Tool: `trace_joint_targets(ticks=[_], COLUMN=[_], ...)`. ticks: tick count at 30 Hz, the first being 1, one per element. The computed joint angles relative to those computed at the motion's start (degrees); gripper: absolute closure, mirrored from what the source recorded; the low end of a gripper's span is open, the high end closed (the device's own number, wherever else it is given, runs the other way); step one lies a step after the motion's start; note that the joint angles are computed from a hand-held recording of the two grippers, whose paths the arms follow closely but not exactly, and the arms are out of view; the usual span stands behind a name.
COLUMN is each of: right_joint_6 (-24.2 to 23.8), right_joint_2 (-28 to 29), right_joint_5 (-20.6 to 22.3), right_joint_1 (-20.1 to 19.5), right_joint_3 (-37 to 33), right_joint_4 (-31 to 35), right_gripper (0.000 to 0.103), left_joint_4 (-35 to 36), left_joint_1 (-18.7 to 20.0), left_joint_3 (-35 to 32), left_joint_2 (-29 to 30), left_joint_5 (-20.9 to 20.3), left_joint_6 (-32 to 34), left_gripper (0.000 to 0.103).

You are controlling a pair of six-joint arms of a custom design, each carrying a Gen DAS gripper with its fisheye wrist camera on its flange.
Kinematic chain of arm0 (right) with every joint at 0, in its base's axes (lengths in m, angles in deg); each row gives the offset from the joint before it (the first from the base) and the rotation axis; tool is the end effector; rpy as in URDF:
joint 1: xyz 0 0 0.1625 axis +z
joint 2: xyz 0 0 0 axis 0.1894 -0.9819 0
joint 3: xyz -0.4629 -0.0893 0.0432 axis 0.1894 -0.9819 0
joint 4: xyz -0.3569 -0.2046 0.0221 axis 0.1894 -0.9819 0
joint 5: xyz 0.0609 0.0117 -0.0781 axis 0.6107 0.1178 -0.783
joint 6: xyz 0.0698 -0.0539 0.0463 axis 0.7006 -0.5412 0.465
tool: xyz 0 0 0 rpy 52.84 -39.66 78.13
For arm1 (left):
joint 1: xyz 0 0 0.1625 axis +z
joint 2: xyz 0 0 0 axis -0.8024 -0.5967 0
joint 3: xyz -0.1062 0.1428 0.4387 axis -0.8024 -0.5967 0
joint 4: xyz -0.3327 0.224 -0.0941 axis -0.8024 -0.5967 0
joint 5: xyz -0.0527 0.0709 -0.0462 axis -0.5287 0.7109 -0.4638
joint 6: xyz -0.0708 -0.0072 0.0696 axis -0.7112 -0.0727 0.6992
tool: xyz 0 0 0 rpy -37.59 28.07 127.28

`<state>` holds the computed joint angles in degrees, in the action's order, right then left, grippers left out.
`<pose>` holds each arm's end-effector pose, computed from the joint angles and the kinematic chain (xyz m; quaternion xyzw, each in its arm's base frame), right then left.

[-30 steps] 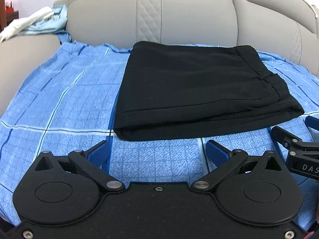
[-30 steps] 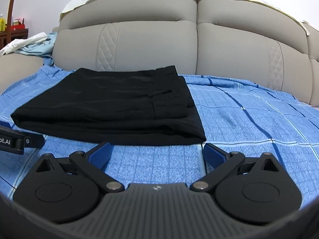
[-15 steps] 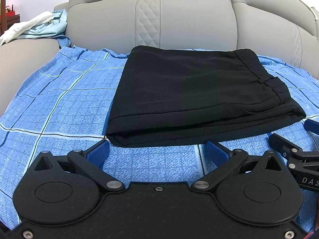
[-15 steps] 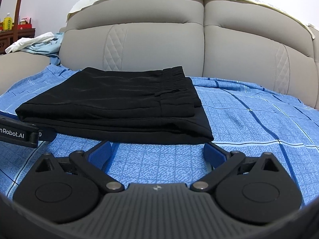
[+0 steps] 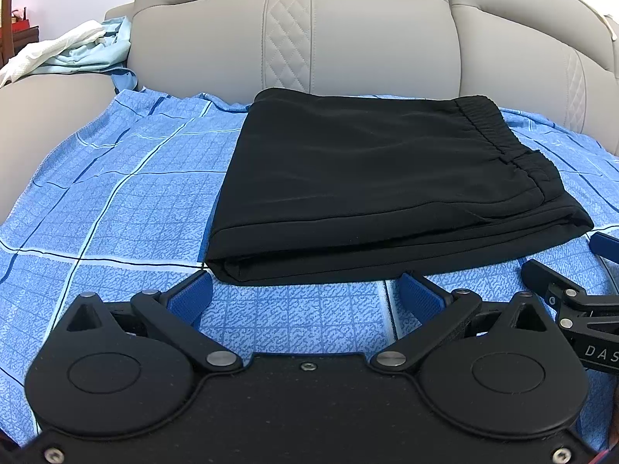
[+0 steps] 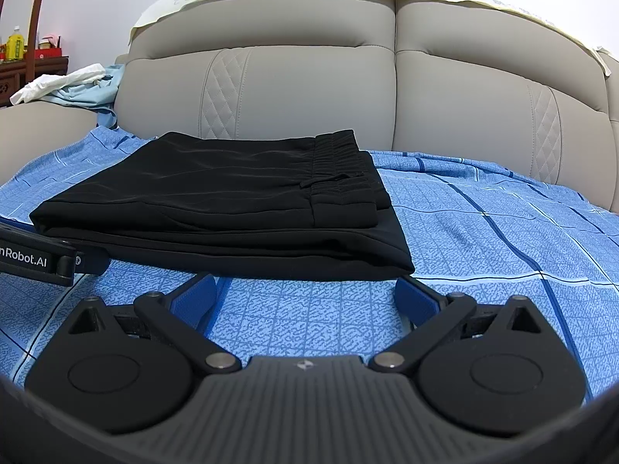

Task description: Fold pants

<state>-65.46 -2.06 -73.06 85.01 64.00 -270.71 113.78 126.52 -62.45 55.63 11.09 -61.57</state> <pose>0.1608 -0.7602 -0.0264 0.1723 -0.7363 0.5081 0.4123 -0.0737 -0.8581 0.0813 0.2682 0.8610 -0.3504 0.2528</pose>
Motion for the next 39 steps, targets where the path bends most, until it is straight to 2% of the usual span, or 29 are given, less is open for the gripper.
trace_joint_targets(ticks=[39], right_joint_6=[-0.03], right_joint_2=[0.09], right_joint_5=[0.04], right_joint_1=[-0.04], right_joint_3=[-0.15], right_joint_4=[-0.01], right_gripper=[0.000], left_joint_4=[-2.21], left_joint_1=[-0.05], left_joint_3=[2.55], left_joint_2=[-1.09], left_joint_5=[0.21], left_joint_6=[0.22], left_gripper=[0.000])
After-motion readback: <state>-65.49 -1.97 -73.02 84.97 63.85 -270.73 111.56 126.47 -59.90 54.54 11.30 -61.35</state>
